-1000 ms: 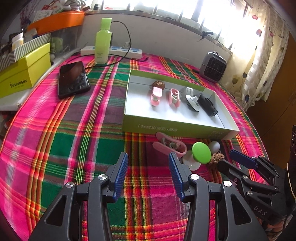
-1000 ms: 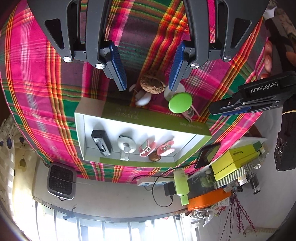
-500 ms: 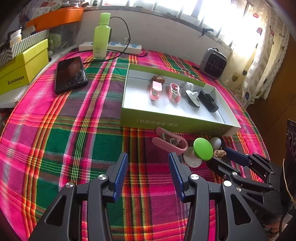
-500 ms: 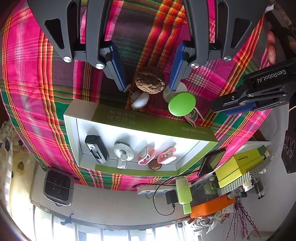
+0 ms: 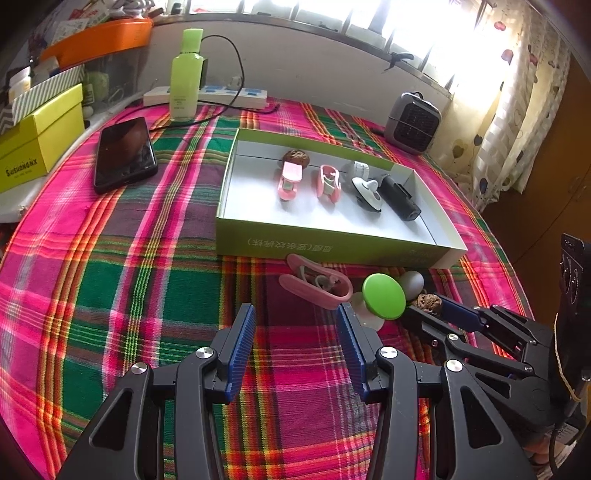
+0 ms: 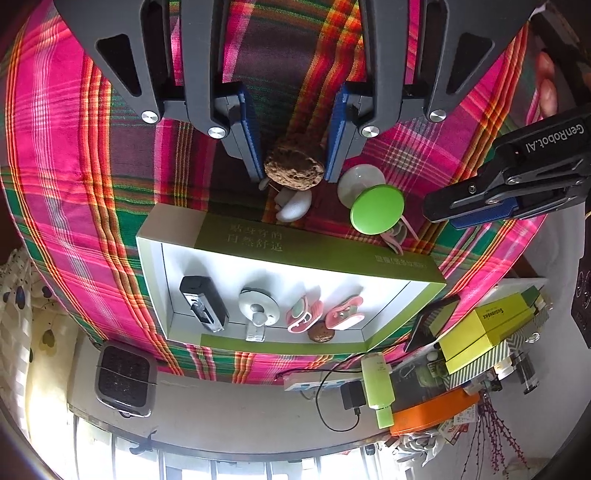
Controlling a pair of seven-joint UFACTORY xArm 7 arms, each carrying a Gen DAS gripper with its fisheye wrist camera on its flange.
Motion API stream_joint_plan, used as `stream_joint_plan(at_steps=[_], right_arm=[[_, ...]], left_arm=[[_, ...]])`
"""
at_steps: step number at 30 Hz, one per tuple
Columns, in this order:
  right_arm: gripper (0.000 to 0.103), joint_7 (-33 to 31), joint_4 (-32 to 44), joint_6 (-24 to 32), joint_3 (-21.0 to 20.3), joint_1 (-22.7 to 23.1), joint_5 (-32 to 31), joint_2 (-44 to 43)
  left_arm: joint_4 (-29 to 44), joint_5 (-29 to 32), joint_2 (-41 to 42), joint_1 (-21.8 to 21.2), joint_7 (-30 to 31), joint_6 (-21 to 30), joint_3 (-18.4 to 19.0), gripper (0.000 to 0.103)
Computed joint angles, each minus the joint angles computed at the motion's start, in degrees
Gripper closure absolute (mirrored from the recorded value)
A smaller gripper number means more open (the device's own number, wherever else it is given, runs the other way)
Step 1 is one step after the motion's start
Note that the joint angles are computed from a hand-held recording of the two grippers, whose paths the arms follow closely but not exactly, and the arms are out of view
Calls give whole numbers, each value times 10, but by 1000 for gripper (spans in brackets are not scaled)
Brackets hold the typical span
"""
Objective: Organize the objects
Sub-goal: 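Grasp the brown walnut with the right gripper while the left grasps the green-topped cap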
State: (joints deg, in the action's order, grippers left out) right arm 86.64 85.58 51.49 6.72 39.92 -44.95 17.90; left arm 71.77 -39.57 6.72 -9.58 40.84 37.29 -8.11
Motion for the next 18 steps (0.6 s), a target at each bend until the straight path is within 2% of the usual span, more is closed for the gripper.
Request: stream_joint_plan(at_steps=[7, 11, 18], right_arm=[[69, 11, -20, -4, 3, -2, -2, -15], [69, 23, -36, 2, 8, -4, -5, -28], [69, 40, -62, 4, 20, -11, -9, -49]], left_arm=[[0, -25, -5, -1, 25, 16, -3, 59], [0, -45, -10, -4, 51, 23, -5, 52], [2, -36, -10, -19, 53, 18, -8, 51]])
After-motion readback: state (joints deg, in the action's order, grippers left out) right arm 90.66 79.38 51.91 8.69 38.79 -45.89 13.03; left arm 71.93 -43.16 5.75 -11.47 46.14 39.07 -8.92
